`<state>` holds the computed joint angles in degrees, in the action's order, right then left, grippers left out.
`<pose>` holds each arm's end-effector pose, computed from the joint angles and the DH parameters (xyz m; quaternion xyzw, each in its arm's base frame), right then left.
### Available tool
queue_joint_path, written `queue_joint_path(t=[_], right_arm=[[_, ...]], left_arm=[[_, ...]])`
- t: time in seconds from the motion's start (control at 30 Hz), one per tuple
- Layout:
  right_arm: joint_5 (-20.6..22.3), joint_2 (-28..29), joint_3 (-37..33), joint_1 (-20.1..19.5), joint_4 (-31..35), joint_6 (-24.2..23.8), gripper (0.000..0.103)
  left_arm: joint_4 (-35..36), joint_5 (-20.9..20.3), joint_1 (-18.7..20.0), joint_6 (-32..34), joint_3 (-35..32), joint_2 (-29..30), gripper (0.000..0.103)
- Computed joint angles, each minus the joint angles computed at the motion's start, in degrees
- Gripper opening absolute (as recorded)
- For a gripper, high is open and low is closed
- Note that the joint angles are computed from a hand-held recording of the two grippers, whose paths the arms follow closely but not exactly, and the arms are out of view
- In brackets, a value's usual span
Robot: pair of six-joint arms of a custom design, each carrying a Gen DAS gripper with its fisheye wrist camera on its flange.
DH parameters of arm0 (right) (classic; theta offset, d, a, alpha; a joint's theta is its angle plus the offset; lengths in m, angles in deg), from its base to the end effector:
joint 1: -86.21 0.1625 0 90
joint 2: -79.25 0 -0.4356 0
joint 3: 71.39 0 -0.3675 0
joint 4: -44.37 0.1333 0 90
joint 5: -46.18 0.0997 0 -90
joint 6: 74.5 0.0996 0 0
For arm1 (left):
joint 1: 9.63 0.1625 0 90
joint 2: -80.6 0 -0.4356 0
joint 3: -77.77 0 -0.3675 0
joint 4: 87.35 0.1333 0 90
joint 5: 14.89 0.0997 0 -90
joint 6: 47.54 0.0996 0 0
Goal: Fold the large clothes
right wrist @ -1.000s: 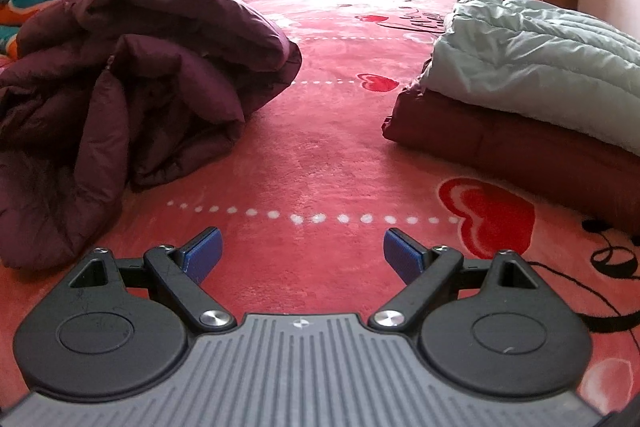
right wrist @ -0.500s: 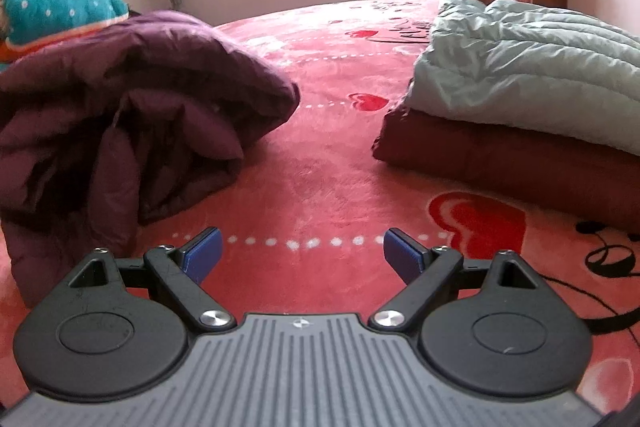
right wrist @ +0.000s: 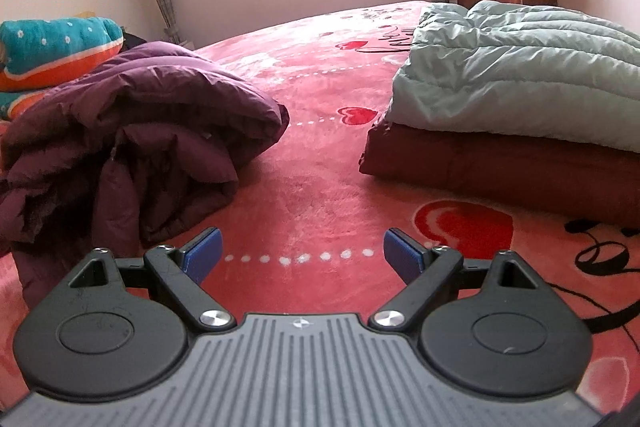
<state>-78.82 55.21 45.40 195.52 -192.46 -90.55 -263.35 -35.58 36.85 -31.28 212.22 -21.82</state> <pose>0.2388 -0.4512 0.0058 0.1277 -0.8509 0.4410 0.2554 -0.0458 -0.3771 0.4529 0.1416 0.7641 -0.4822 0.4045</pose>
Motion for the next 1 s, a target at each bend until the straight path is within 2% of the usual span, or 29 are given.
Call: queue_joint_path(t=[0.13,0.2,0.3,0.43,0.63,0.8,0.87,0.93,0.97,1.0], right_arm=[[0.06,0.27,-0.27,-0.1,0.08,0.66,0.103],[0.01,0.28,-0.3,-0.14,-0.03,0.1,0.103],[0.21,0.14,-0.54,-0.17,-0.6,-0.61,0.103],[0.89,-0.88,-0.12,-0.92,-0.69,0.28,0.103],[2.91,-2.74,1.07,-2.55,-1.11,1.52,0.103],[4.05,-3.82,1.73,-3.71,-1.09,3.83,0.103],[4.68,-4.21,1.91,-4.22,-0.89,4.29,0.103],[5.14,-4.44,1.96,-4.61,-0.78,4.1,0.103],[5.27,-4.52,1.95,-4.75,-0.65,3.91,0.103],[5.28,-4.3,1.5,-4.73,-0.26,3.94,0.103]], left_arm=[[1.8,-2.36,-5.26,-1.67,5.06,-0.38,0.089],[1.06,-5.85,-6.19,-1.8,6.85,1.36,0.089],[-5.09,-11.25,-5.64,1.08,8.86,7.89,0.088],[-14.4,-16.07,-2.28,4.55,8.63,20.36,0.088],[-34.14,-11.84,2.51,12.94,3.32,41.6,0.083],[-46.54,-7.21,5.44,23.12,-3.73,52.12,0.075],[-49.26,-6.42,6.52,25.18,-6.23,54.21,0.068],[-50.13,-5.63,7.16,26.39,-7.96,55.21,0.049],[-49.51,-5.43,7.28,26.04,-8.29,55.08,0.044],[-48.59,-5.52,7.31,25.06,-8.28,54.8,0.034]])
